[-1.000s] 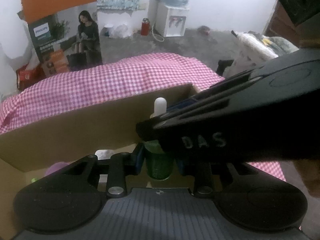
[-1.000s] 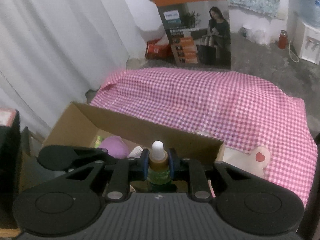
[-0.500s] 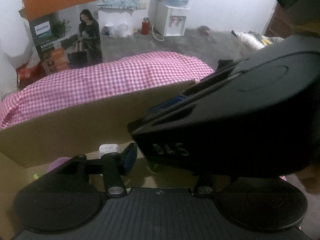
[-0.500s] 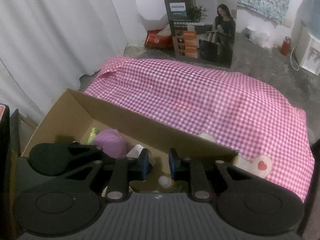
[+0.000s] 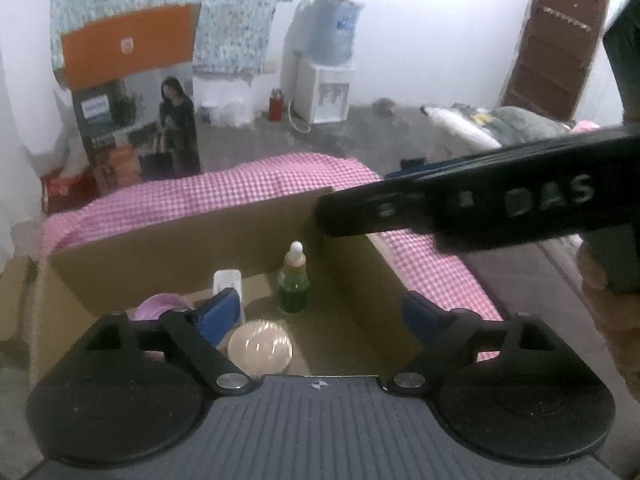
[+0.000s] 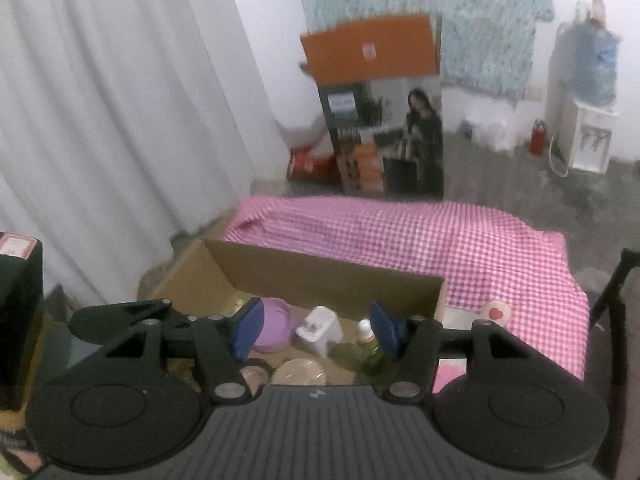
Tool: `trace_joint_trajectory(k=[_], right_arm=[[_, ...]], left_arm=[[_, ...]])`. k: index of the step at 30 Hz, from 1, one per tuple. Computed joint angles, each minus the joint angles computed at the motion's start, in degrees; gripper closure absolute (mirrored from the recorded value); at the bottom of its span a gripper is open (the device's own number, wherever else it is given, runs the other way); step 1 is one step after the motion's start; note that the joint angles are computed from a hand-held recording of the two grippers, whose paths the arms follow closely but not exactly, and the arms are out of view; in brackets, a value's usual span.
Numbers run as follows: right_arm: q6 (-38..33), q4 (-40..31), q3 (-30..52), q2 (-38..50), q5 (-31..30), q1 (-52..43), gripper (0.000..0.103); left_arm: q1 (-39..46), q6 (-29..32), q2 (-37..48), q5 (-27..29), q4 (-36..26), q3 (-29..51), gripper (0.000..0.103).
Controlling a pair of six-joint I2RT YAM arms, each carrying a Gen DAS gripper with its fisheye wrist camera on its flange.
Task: Organize rigid objects
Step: 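Carry the dropper bottle into the box and open the right gripper, then move the right gripper back over the white pill bottle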
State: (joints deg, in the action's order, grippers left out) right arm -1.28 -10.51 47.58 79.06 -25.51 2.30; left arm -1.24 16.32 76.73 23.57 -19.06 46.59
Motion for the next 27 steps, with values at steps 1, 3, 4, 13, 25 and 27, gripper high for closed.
trace_joint_trajectory(k=[1, 3, 4, 13, 25, 27], right_arm=[[1.2, 0.2, -2.5, -3.5, -0.5, -0.2, 0.039], [3.6, 0.4, -7.8, -10.7, -1.9, -0.5, 0.037], [4.7, 0.2, -9.7, -13.9, -2.0, -0.3, 0.036], [16.0, -1.1, -26.2, -40.0, 0.4, 9.1, 0.033], [29.4, 12.1, -30.9, -29.8, 14.1, 33.3, 0.033], [30.5, 16.6, -30.0, -23.4, 14.2, 34.6, 0.033]], left_arm=[[1.0, 0.8, -3.2, 1.0, -0.9, -1.8, 0.011], [3.6, 2.8, -8.7, 3.1, -3.4, -4.4, 0.009], [5.2, 4.0, -11.5, 4.4, -4.7, -5.7, 0.008], [29.7, 25.3, -30.6, 19.1, -23.6, -13.2, 0.005], [54.9, 44.3, -20.0, 24.8, -24.8, -17.0, 0.005], [53.7, 41.6, -17.7, 23.5, -19.6, -18.4, 0.005]])
